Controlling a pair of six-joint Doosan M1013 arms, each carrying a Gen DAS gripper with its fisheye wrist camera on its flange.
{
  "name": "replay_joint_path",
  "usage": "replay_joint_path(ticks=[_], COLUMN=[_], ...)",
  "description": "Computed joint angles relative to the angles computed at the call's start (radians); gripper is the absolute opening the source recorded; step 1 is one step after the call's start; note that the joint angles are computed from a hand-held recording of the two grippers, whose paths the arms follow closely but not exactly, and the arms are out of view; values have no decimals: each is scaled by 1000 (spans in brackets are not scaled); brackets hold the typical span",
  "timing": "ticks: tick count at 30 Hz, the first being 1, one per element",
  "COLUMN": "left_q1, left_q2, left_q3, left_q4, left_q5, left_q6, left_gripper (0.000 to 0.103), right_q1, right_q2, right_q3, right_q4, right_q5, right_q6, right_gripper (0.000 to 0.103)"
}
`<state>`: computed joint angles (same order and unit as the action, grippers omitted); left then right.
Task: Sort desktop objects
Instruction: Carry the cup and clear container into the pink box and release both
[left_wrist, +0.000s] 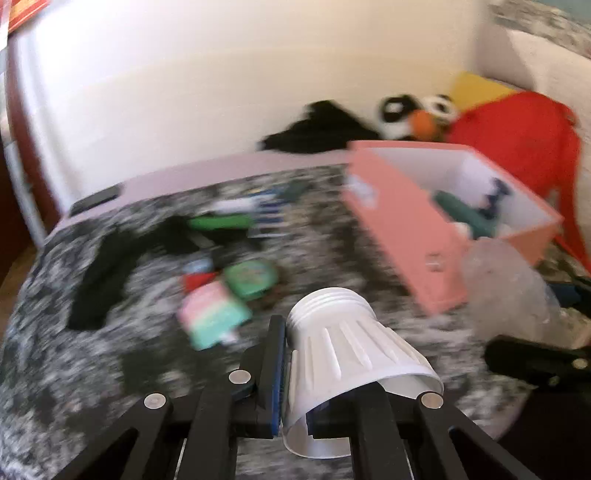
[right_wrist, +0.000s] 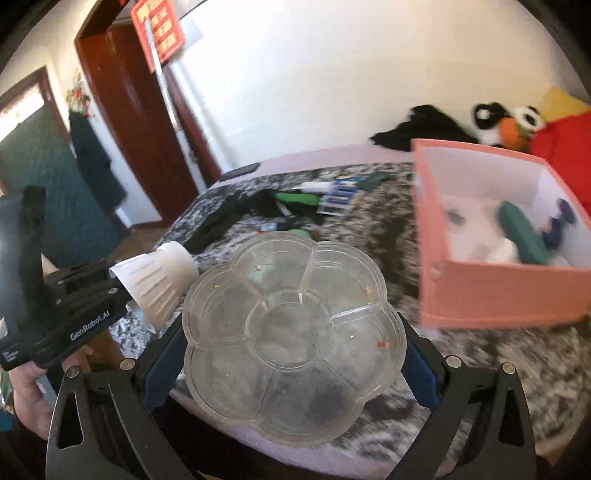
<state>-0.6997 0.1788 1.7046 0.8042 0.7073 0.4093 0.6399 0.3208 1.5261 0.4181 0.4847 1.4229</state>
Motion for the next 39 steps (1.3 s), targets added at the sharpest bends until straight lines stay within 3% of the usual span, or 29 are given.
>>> replay_joint_path(ticks=[7, 12, 18, 24, 25, 26, 27, 28, 29, 31, 36, 39], left_q1=[-41, -41, -4, 41, 51, 61, 67, 69, 68, 68, 91, 88], left_q2=[109, 206, 337, 434, 443, 450, 453, 449, 441, 414, 365, 335], left_q3=[-160, -318, -520, -659, -673, -684, -687, -678, -664, -615, -565, -531], left_q4=[-101, -164, -281, -361, -392, -431, -429, -375, -303, -165, -219, -160], left_q5=[-63, -67, -11, 20, 16, 6, -6, -19, -36, -87, -125, -109], left_q6=[188, 334, 496, 602, 618, 628, 602, 528, 440, 287, 307, 258], left_gripper=[5, 5, 5, 6, 8, 27, 47, 86, 103, 103, 103, 103], right_q1=[-75, -141, -218, -262, -270, -277, -281, -285, -287, -283, -268, -250], right_q2=[-116, -146, -98, 21, 44, 63, 77, 95, 112, 125, 132, 133], right_q3=[117, 140, 79, -72, -102, -126, -144, -173, -202, -228, -245, -253], right_q4=[-175, -325, -383, -367, -336, -298, -276, -266, -260, -295, -388, -480], right_q5=[-73, -96, -97, -48, -40, -34, -27, -9, 8, 7, 10, 50], right_q6=[200, 345, 403, 385, 358, 322, 300, 290, 284, 305, 369, 427], right_gripper=[102, 102, 102, 102, 102, 102, 103, 103, 103, 103, 103, 103])
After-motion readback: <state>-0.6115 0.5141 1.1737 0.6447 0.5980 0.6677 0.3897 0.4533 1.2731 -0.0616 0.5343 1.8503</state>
